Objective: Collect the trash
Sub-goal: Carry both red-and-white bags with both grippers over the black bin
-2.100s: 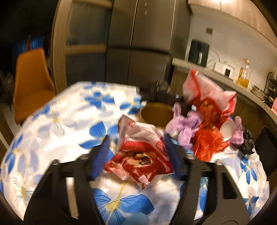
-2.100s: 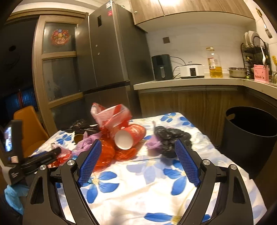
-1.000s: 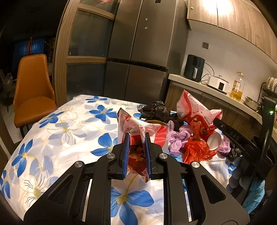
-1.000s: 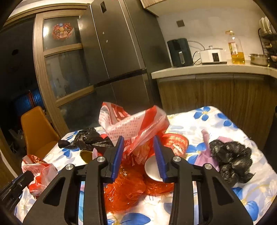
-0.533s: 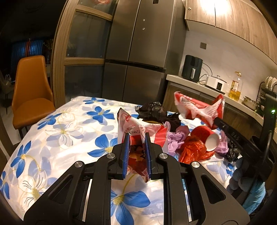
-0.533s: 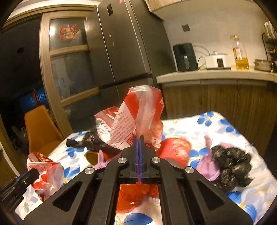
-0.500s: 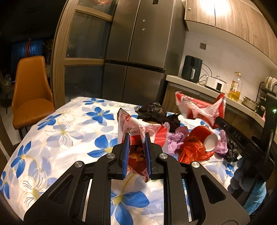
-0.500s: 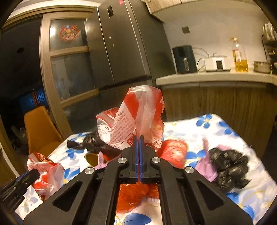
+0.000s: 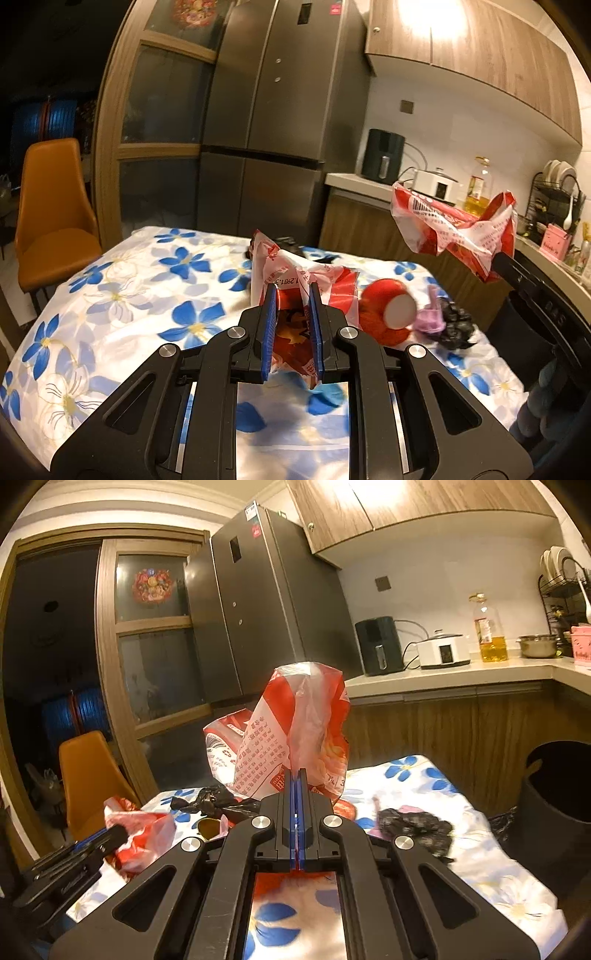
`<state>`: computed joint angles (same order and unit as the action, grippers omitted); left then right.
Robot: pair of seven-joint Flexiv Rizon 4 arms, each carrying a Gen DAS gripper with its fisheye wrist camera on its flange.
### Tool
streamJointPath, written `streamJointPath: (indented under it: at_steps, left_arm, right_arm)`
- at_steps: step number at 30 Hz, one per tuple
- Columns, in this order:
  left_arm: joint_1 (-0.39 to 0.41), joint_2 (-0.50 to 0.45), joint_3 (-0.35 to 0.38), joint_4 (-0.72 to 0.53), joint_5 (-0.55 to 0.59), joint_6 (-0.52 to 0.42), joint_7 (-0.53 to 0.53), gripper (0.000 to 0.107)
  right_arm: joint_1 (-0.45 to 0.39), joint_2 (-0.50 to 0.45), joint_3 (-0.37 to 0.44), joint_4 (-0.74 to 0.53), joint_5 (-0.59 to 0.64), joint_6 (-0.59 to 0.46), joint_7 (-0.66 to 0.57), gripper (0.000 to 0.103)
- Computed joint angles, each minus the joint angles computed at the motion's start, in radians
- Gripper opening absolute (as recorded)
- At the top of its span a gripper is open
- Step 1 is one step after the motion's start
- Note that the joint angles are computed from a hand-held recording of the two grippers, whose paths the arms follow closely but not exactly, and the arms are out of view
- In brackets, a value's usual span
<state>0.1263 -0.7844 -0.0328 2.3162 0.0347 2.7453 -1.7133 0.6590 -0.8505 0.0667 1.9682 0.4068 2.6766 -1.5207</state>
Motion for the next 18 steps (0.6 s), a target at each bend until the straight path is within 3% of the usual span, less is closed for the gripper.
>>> streamJointPath:
  at_steps: [18]
  left_arm:
    - [-0.177, 0.022, -0.062, -0.081, -0.016, -0.034, 0.081, 0.016]
  right_arm:
    - [-0.083, 0.054, 0.006, 0.169, 0.112, 0.189, 0.027, 0.002]
